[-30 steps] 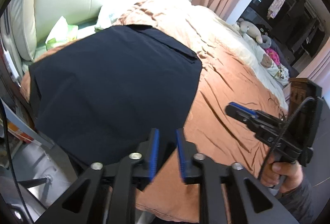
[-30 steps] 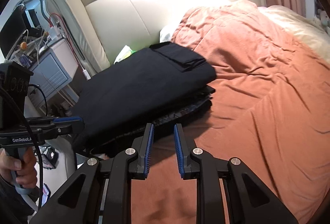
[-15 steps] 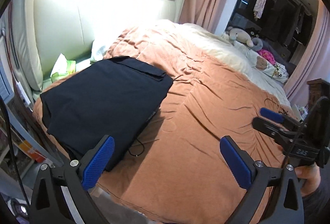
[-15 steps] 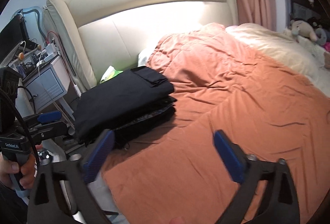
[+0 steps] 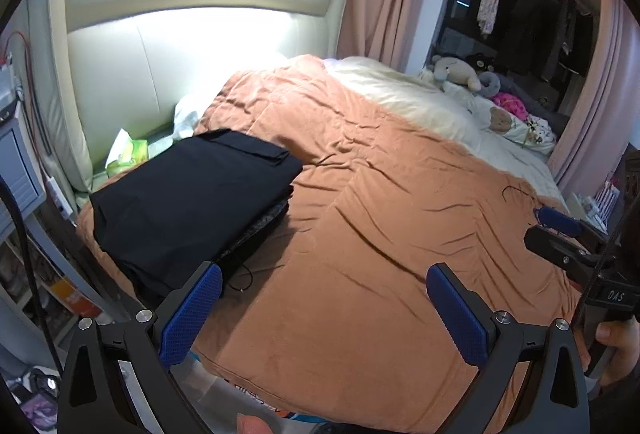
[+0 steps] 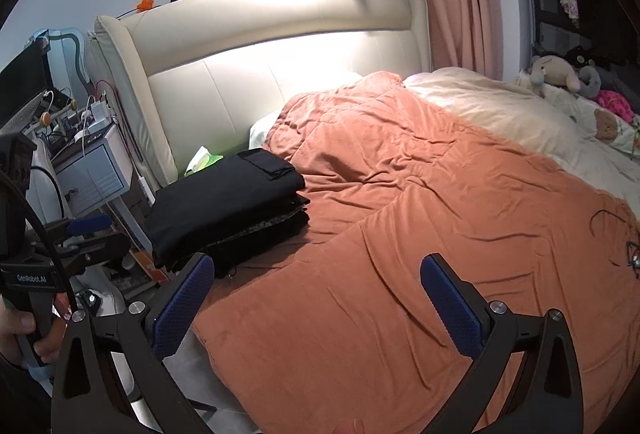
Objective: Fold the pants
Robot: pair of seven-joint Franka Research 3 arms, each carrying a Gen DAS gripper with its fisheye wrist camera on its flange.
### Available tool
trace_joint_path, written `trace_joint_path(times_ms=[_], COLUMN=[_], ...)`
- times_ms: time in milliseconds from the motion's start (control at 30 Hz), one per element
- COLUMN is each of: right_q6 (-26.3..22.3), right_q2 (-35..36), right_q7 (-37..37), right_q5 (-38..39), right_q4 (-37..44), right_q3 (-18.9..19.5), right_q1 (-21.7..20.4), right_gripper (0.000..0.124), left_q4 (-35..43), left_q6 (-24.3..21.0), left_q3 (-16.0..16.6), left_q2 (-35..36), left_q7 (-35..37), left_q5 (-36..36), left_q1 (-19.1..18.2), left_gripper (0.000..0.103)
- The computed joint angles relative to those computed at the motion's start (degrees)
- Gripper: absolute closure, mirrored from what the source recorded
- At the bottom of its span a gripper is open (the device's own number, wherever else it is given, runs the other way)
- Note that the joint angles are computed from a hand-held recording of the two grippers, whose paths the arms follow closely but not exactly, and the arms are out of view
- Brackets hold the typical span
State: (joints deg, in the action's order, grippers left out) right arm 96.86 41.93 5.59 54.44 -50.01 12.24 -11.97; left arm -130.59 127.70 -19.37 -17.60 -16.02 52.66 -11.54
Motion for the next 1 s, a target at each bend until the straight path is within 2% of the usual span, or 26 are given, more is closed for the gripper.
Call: trace_joint_path(times_ms=[367, 533, 633, 1000], right_q6=[0.07, 1.60, 1.69, 3.05], right_q2=[-8.00, -11.62, -13.35, -20.19], right_q7=[-6.78, -9.69, -11.06, -15.22], right_q5=[5.70, 7.62, 8.90, 13.37], right_q4=[-11.78, -17.50, -20.22, -30.25], right_q3=[-2.67, -4.90, -6.23, -11.01], right_q1=[-6.01, -7.18, -7.78, -9.67], right_gripper=[0.021, 0.021, 0.021, 0.021], left_q4=[3.86, 5.44, 5.60, 8.14], left_q6=[-2.68, -4.15, -3.04, -8.04], left_q3=[-3.05, -4.01, -3.95, -5.84], left_q2=[2.77, 4.19, 4.41, 5.90], left_q7=[-2.07, -3.63, -4.29, -4.10], left_q5=[4.19, 6.73, 7.89, 9.68], left_q1=[-3.40, -5.46, -6.72, -11.18], left_gripper=[0.000, 0.000, 0.000, 0.000])
